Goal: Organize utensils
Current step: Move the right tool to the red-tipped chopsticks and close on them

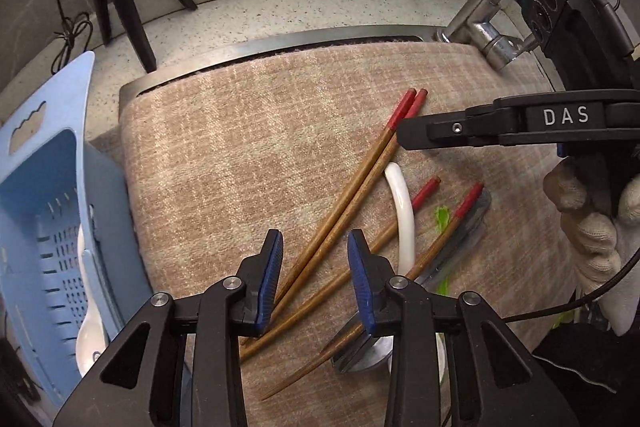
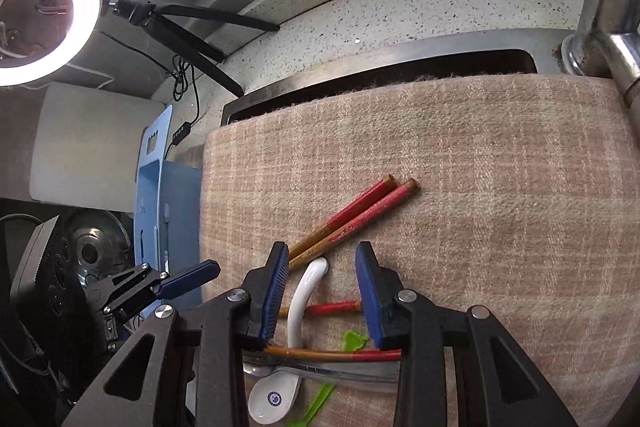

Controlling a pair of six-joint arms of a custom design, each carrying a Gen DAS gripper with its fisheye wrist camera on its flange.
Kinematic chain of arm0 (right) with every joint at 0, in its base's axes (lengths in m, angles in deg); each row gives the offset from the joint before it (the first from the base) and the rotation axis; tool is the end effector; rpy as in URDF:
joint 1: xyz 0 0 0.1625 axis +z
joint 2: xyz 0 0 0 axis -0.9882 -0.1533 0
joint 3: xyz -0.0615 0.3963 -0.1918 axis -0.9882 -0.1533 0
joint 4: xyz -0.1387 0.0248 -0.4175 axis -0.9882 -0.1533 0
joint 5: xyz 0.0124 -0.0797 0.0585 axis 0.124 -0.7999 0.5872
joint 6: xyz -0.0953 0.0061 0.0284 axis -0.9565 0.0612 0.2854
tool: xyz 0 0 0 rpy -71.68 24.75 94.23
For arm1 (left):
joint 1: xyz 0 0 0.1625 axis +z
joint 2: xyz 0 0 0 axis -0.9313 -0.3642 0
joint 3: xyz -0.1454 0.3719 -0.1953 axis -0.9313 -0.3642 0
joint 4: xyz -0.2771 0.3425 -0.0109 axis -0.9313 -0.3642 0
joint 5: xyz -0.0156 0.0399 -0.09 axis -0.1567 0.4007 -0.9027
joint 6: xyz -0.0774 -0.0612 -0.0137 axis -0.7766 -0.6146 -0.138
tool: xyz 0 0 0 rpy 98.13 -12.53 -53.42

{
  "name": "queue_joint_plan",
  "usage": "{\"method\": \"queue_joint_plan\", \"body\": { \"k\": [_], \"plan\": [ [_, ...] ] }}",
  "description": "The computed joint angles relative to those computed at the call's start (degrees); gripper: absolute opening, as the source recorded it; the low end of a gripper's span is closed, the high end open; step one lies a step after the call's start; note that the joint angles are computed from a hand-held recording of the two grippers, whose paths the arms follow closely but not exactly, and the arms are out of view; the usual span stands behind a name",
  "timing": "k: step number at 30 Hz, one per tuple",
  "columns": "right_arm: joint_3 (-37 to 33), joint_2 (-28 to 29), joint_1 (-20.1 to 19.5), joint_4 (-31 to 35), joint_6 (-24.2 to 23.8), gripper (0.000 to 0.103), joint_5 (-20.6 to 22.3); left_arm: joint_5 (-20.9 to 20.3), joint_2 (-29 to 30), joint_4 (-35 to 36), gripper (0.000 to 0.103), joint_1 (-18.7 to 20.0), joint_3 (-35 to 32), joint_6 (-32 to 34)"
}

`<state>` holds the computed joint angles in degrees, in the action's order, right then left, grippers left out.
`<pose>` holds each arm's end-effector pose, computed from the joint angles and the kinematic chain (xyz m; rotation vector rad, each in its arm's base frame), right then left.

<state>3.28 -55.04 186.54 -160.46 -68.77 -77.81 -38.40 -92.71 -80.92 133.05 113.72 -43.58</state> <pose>0.3359 -0.7749 0.0540 0.1637 -2.9787 -0.0478 -0.1147 -0.6734 0.3185 0.4528 2.5262 -0.1111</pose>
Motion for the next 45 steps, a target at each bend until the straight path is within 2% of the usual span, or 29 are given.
{"method": "queue_joint_plan", "body": {
  "k": [5,8,18,23,24,28,32,34,37,42,45],
  "plan": [
    [-2.9,2.0,0.1,2.4,-0.9,0.031,-0.9,1.4,1.4,1.2,0.024,0.2,-0.9,1.0],
    [-4.9,3.4,0.6,3.7,-2.3,0.026,-1.8,0.9,1.7,1.3,0.020,0.6,-0.7,0.5],
    [-11.3,7.8,2.0,6.4,-6.7,0.022,-4.0,-0.9,-0.2,-0.1,0.018,1.0,1.8,-2.1],
    [-12.7,9.4,2.6,6.5,-11.6,0.020,-2.4,-3.1,-0.9,-0.1,0.018,1.4,2.2,-3.9],
    [-12.6,9.5,2.8,6.3,-12.0,0.020,-3.1,-3.4,-1.3,-0.8,0.018,1.5,2.7,-4.4],
    [-9.5,7.7,3.0,3.7,-11.0,0.021,-2.5,-2.8,-2.1,-3.2,0.018,1.9,2.8,-5.2],
    [-6.6,6.4,2.8,2.5,-7.9,0.021,-2.2,-2.2,-1.8,-4.3,0.018,2.0,2.3,-4.9],
    [-5.9,6.4,2.9,1.4,-6.9,0.021,-2.8,-4.4,-2.0,-5.2,0.018,2.3,2.2,-4.3],
    [-5.6,6.5,2.5,0.4,-3.8,0.021,-1.5,-1.1,-1.8,-4.6,0.018,1.2,2.4,-3.5],
    [-6.2,7.2,2.7,-0.1,-1.8,0.021,-2.1,-0.8,-0.5,-3.9,0.018,1.5,1.0,-4.6],
    [-6.7,7.5,3.2,0.8,-2.8,0.015,-4.5,-0.2,0.2,-4.3,0.018,2.2,0.8,-4.0]
  ]
}}
